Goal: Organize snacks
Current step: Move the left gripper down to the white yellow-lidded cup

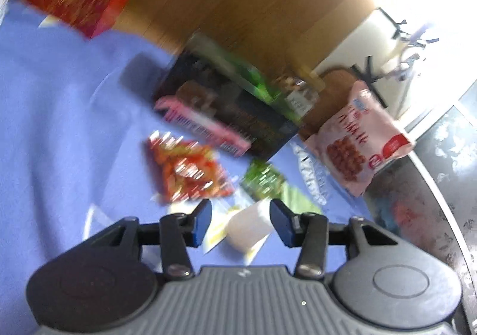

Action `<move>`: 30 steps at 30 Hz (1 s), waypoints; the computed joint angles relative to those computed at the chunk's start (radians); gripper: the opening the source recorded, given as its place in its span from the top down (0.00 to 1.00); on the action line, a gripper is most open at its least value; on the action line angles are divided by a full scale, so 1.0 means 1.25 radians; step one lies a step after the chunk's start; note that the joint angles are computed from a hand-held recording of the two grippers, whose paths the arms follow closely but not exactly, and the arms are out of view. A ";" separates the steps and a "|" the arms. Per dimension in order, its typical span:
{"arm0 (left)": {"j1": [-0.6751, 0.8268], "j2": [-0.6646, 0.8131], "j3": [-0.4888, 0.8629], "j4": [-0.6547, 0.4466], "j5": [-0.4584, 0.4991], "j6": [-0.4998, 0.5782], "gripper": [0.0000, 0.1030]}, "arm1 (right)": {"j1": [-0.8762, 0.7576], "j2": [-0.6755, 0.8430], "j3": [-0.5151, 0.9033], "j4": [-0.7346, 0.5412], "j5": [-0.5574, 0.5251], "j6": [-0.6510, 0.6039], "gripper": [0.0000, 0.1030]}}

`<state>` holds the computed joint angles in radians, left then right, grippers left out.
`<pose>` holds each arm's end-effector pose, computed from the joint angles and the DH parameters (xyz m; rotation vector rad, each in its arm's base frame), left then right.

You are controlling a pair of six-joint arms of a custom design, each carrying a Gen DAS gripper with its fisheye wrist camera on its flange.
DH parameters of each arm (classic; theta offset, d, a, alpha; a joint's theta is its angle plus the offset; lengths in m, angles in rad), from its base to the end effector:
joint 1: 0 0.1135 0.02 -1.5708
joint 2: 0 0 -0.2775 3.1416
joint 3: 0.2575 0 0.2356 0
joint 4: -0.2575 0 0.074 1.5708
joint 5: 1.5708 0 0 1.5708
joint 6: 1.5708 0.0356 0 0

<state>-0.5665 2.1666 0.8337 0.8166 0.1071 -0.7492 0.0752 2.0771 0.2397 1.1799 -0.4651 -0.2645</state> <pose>0.3210 -0.2087 0.0819 -0.1332 2.2119 -0.8824 0.2343 0.0337 0.0559 -0.6136 2.0890 0.4095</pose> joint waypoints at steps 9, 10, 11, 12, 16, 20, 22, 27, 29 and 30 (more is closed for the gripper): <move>-0.101 0.047 0.253 -0.271 -0.142 0.180 0.59 | -0.104 0.023 0.098 -0.104 -0.093 0.221 0.65; -0.100 0.058 0.269 -0.299 -0.143 0.179 0.67 | -0.106 0.022 0.103 -0.108 -0.092 0.234 0.65; -0.097 0.065 0.272 -0.309 -0.139 0.171 0.71 | -0.106 0.021 0.106 -0.110 -0.089 0.241 0.65; -0.090 0.066 0.261 -0.306 -0.129 0.159 0.71 | -0.106 0.019 0.112 -0.117 -0.088 0.248 0.65; -0.059 0.025 0.143 -0.213 -0.098 0.121 0.71 | -0.106 0.017 0.128 -0.131 -0.106 0.265 0.65; -0.026 -0.020 0.010 -0.111 -0.091 0.086 0.68 | -0.074 0.016 0.152 -0.145 -0.104 0.277 0.65; 0.003 -0.032 -0.062 -0.034 -0.055 0.060 0.65 | -0.055 0.015 0.166 -0.164 -0.114 0.289 0.65; 0.068 -0.004 -0.207 0.184 0.030 -0.029 0.58 | 0.007 -0.001 0.189 -0.204 -0.114 0.291 0.65; 0.073 -0.007 -0.256 0.237 0.017 -0.031 0.57 | 0.033 -0.009 0.193 -0.216 -0.106 0.284 0.65; 0.071 -0.009 -0.271 0.251 0.009 -0.030 0.57 | 0.044 -0.011 0.196 -0.221 -0.105 0.283 0.65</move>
<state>-0.4774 2.1548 0.4949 1.1303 0.1181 -0.7868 0.1302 2.0627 0.4853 0.9033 -0.5969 0.0894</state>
